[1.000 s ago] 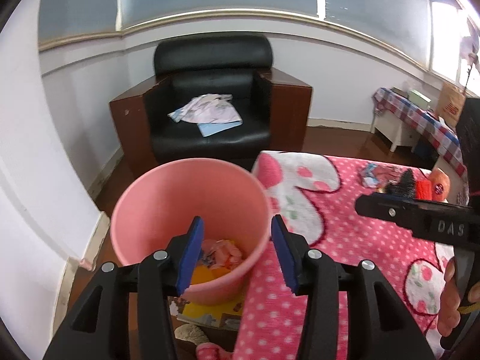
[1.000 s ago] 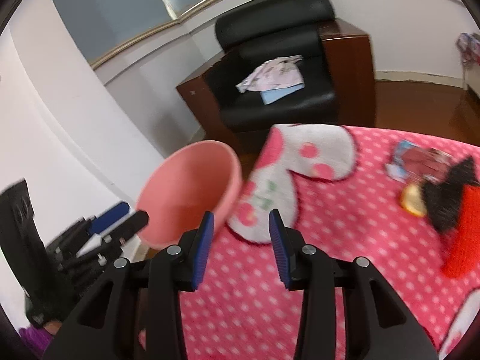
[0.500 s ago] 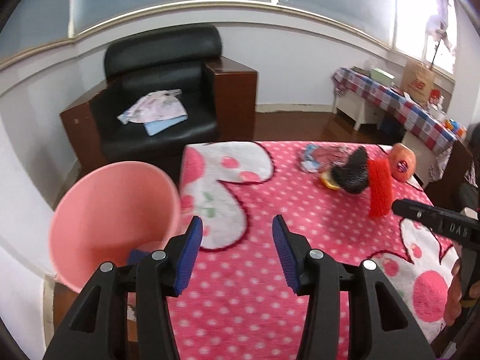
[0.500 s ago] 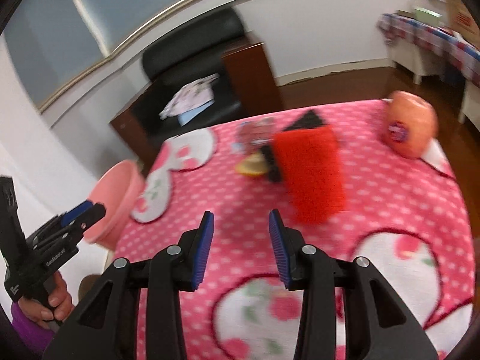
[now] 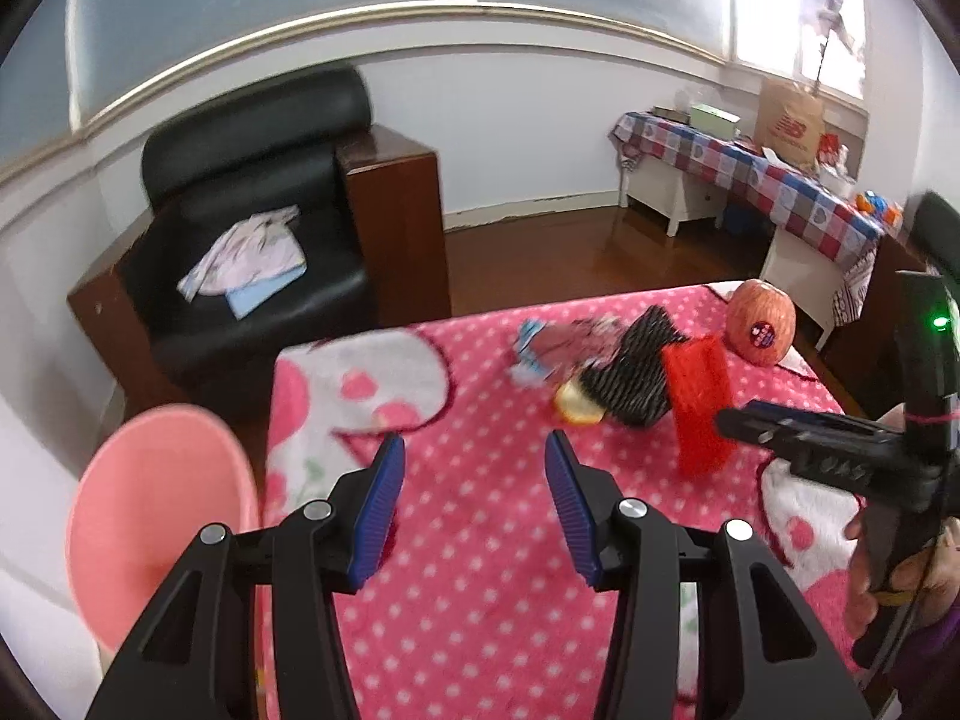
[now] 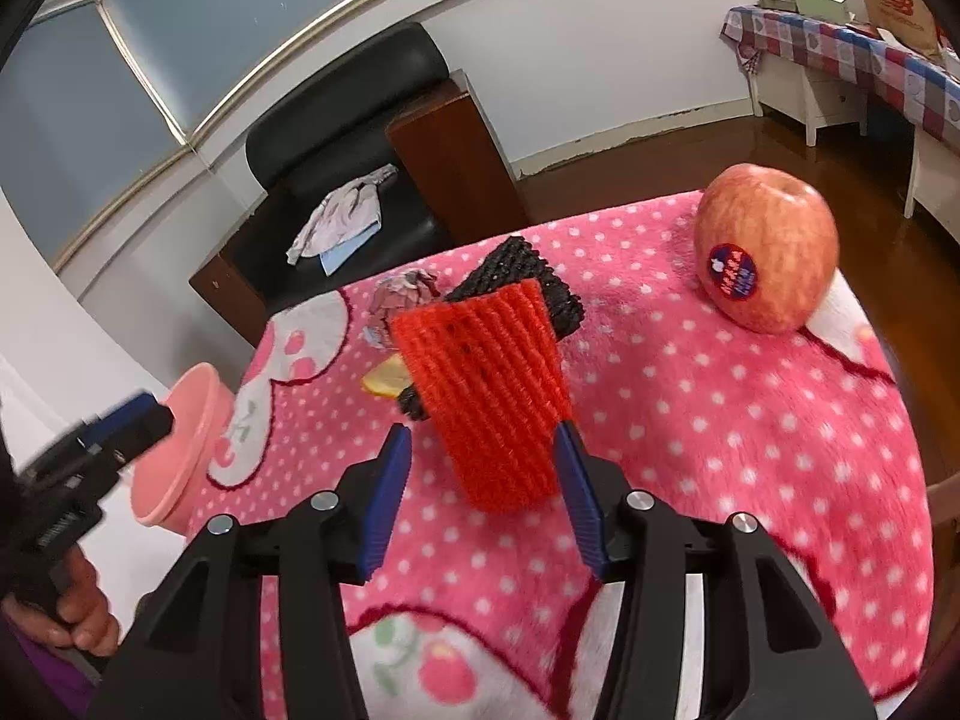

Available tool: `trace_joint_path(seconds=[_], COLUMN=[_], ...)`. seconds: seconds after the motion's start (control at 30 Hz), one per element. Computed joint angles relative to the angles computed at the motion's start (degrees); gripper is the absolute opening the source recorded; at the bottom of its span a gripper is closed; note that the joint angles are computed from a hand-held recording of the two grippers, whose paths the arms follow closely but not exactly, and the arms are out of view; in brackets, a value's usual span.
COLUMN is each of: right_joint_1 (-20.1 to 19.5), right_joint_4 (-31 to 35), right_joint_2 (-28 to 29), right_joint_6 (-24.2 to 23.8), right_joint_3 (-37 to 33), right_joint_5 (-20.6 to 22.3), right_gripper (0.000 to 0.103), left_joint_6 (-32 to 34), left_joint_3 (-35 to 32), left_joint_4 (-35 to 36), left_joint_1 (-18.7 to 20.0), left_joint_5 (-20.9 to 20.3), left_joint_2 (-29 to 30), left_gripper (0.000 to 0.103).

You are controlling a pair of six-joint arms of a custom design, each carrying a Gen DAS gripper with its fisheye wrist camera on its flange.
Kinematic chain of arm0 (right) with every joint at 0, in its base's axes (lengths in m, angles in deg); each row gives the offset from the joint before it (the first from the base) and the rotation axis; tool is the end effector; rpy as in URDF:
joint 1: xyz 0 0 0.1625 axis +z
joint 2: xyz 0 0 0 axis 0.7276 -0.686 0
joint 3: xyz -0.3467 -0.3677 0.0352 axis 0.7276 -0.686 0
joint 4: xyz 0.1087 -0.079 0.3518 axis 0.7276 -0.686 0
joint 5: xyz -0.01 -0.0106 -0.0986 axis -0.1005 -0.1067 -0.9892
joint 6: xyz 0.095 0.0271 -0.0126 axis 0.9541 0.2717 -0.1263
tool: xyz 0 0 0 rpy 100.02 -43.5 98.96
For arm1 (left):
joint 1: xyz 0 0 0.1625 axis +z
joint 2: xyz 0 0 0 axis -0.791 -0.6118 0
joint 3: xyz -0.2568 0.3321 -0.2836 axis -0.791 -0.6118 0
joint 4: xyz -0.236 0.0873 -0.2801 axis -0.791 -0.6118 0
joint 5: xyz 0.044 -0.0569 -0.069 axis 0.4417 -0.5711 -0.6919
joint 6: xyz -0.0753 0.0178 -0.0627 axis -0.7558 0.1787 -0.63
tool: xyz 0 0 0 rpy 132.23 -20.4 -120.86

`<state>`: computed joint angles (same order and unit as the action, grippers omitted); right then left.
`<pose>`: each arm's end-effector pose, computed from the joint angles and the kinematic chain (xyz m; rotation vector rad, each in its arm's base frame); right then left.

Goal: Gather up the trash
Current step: 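Grasp the black foam net with the left gripper while the right grasps the red foam net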

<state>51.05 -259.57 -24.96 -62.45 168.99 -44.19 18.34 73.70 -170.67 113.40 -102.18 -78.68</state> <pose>0.2164 -0.7785 0.1084 0.4259 -2.7277 0.8227 -0.1639 -0.7275 0.2704 0.5526 2.1756 -0.8853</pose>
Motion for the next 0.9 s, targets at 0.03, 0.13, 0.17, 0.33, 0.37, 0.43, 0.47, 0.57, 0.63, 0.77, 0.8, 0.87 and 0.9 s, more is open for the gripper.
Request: trace_joint_path(seconds=[0.03, 0.13, 0.17, 0.33, 0.37, 0.43, 0.47, 0.57, 0.63, 0.77, 0.8, 0.87, 0.9], right_joint_1=[-0.15, -0.31, -0.35, -0.72, -0.79, -1.19, -1.31, -1.69, -1.83, -2.43, -2.61, -3.02, -3.26], right_joint_4=[0.65, 2.70, 2.93, 1.49, 1.29, 0.66, 0.46, -0.83, -2.26, -4.79, -5.70, -6.46, -6.66], right_joint_2=[0.58, 1.99, 2.19, 2.86, 2.93, 2.81, 2.72, 1.98, 1.29, -0.89, -1.53, -2.31, -2.68], right_joint_6=[-0.37, -1.41, -1.64, -3.11, -3.06, -2.63, -2.42, -1.58, -1.13, 1.69, 2.49, 3.65, 4.31], right_joint_3=[-1.06, -3.44, -3.67, -3.75, -3.73, -3.25, -3.07, -1.87, -0.56, 3.12, 4.28, 5.57, 6.21], right_joint_5=[-0.25, -0.95, -0.93, 0.32, 0.36, 1.10, 1.17, 1.90, 2.43, 4.41, 4.73, 5.47, 5.96], right_gripper=[0.050, 0.050, 0.050, 0.050, 0.050, 0.037, 0.024, 0.015, 0.013, 0.013, 0.013, 0.013, 0.013], left_joint_6=[0.79, 1.77, 2.07, 2.38, 1.89, 0.70, 0.05, -0.20, 0.54, 1.85, 2.34, 3.44, 4.00], left_joint_3=[-0.75, -3.34, -4.39, -7.96, -8.75, -9.45, -9.78, -9.73, -9.72, -10.42, -10.78, -11.64, -11.94], left_joint_4=[0.01, 1.27, 1.87, 4.45, 5.66, 7.39, 8.40, 8.89, 8.96, 10.23, 10.67, 11.41, 11.29], left_joint_1=[-0.10, -0.22, -0.16, 0.29, 0.54, 0.90, 1.12, 1.37, 1.44, 1.48, 1.46, 1.39, 1.32], left_joint_5=[-0.01, -0.50, -0.84, -1.92, -2.57, -3.94, -4.82, -6.53, -8.00, -10.67, -11.32, -12.21, -12.10], left_joint_2=[0.60, 2.40, 3.17, 5.57, 6.00, 6.45, 6.66, 7.26, 7.63, 8.64, 9.04, 10.03, 10.48], left_gripper=[0.048, 0.048, 0.048, 0.048, 0.048, 0.048, 0.048, 0.048, 0.048, 0.048, 0.048, 0.048, 0.048])
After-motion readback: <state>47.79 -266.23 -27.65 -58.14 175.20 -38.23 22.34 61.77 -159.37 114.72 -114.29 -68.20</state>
